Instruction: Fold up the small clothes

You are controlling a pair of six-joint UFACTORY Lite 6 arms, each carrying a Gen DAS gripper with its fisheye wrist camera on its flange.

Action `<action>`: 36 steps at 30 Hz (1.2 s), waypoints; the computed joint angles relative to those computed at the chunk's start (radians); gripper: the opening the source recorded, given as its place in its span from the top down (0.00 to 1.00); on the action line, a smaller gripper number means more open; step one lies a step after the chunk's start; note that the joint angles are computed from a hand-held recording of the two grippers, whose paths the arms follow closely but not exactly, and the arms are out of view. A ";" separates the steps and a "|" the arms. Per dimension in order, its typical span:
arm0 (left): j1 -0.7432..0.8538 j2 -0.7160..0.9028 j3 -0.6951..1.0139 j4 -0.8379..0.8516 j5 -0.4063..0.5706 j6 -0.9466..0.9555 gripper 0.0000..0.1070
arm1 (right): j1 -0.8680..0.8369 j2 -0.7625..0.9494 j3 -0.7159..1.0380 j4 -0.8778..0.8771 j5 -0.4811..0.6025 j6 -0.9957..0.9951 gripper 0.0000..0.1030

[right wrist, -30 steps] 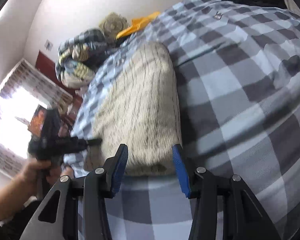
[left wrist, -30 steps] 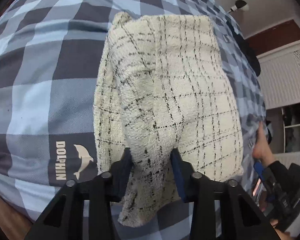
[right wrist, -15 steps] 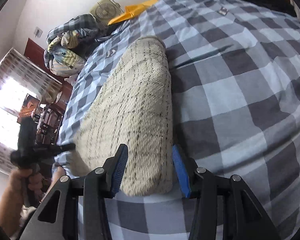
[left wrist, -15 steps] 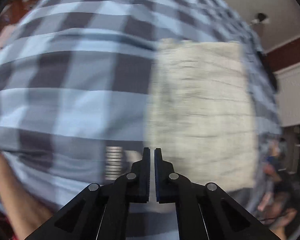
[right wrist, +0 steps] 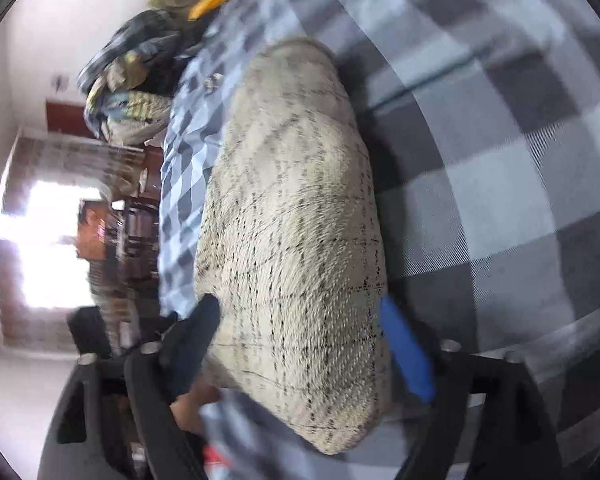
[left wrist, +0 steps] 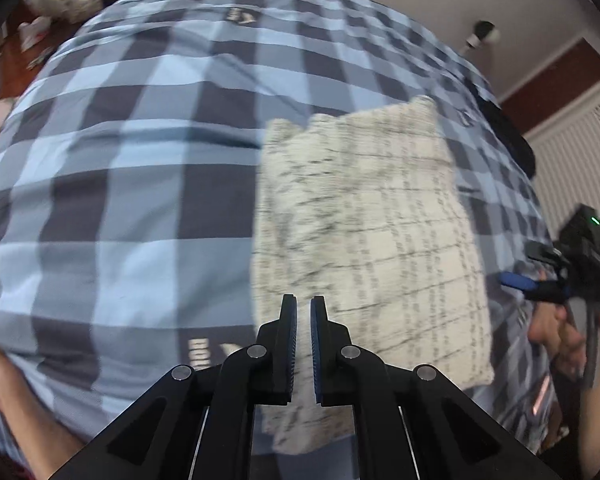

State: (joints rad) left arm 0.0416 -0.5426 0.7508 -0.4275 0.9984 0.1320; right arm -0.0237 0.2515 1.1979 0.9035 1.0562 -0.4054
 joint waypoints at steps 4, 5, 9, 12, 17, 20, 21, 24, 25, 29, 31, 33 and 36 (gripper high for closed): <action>-0.033 0.045 0.026 -0.068 -0.026 0.012 0.81 | 0.010 0.107 0.101 -0.072 0.044 0.058 0.19; -0.036 0.056 0.029 -0.078 -0.031 0.012 0.36 | 0.023 0.118 0.113 -0.088 0.040 0.058 0.19; -0.076 0.100 0.025 -0.073 -0.105 -0.017 0.04 | 0.062 0.185 0.146 -0.076 0.050 0.012 0.20; -0.128 0.143 0.016 -0.036 -0.148 -0.051 0.04 | 0.083 0.229 0.165 -0.078 0.023 0.006 0.20; -0.159 0.250 -0.010 -0.011 -0.208 -0.059 0.04 | 0.077 0.314 0.229 -0.067 0.055 -0.015 0.19; -0.141 0.305 -0.036 -0.032 -0.267 -0.046 0.04 | 0.071 0.342 0.236 -0.035 0.083 -0.045 0.19; -0.127 0.322 -0.041 -0.063 -0.275 -0.014 0.04 | 0.067 0.349 0.236 -0.022 0.093 -0.055 0.19; -0.082 0.398 -0.066 -0.223 -0.304 0.120 0.04 | 0.050 0.360 0.236 0.003 0.128 -0.078 0.19; -0.074 0.432 -0.072 -0.277 -0.310 0.159 0.04 | 0.055 0.369 0.236 0.012 0.128 -0.081 0.19; -0.057 0.522 -0.088 -0.447 -0.325 0.269 0.04 | 0.064 0.399 0.244 0.024 0.136 -0.074 0.12; -0.047 0.557 -0.086 -0.510 -0.321 0.306 0.04 | 0.065 0.393 0.226 0.044 0.140 -0.082 0.12; -0.064 0.585 -0.080 -0.557 -0.329 0.327 0.04 | 0.069 0.387 0.226 0.041 0.137 -0.079 0.12; -0.105 0.601 -0.062 -0.572 -0.336 0.332 0.29 | 0.084 0.350 0.206 0.032 0.099 -0.076 0.12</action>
State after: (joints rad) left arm -0.0639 0.0581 0.6885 -1.0000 0.6620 0.4637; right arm 0.0605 0.6010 1.4036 0.9353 1.1554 -0.4815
